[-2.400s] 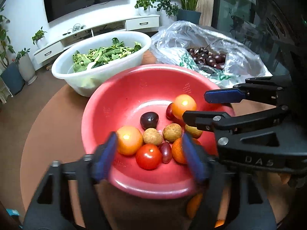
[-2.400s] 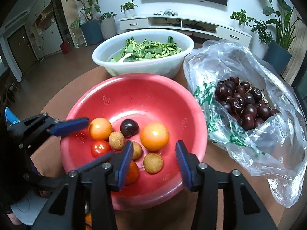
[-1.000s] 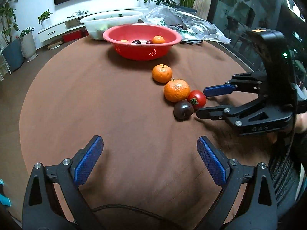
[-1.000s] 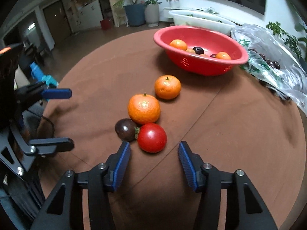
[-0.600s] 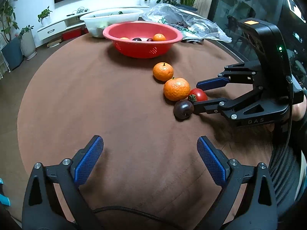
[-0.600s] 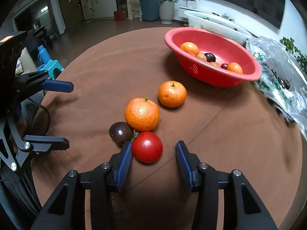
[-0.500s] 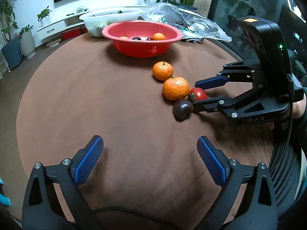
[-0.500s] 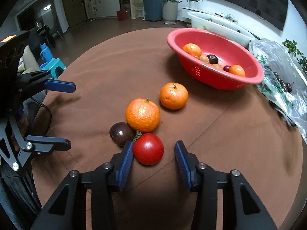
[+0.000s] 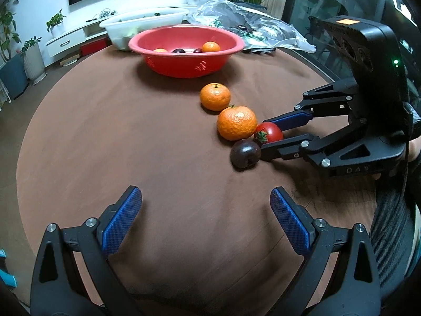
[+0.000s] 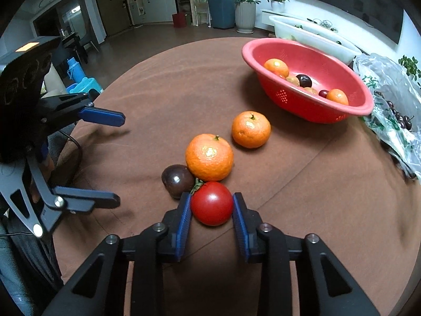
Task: Organize fruits
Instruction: 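Move both tools back and close the right tool on the red tomato, then grasp the dark plum with the left tool while the right holds the tomato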
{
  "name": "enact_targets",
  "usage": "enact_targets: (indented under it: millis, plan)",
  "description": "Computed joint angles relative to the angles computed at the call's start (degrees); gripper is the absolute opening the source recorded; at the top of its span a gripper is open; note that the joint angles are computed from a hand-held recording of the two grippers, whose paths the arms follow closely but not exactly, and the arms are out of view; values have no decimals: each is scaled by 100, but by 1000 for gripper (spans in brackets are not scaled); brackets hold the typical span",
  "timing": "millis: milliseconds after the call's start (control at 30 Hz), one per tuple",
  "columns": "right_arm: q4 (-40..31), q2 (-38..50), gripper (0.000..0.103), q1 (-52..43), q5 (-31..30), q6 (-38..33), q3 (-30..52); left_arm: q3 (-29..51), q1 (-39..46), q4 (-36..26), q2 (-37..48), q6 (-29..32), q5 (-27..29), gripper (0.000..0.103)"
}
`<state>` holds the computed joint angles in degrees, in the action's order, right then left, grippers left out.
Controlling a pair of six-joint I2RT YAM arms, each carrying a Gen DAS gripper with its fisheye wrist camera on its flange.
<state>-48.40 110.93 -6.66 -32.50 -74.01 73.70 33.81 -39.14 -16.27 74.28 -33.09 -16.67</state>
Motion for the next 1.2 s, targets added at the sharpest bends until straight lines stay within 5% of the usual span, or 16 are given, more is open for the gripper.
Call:
enact_targets:
  millis: [433,600,733,900,1067,1200]
  plan:
    - [-76,-183,34,-630,-319,567,-7,1000,24,62,1101,179,-140,98]
    - [-127,-206,34,-844,-492,775,8,1231,39,38,1437,271,-32,81]
    - [-128,-299,34,-909,-571,793,-87,1414,54,-10,1749,324,7,53]
    - [-52,-358,34,-910,-576,831,-193,1447,-17,-10,1841,318,-134,47]
    - [27,-386,34,-876,-566,838,-278,1399,-88,66,1788,333,-97,29]
    - [48,-417,34,-881,-570,856,-333,1371,-122,101,1756,320,-70,27]
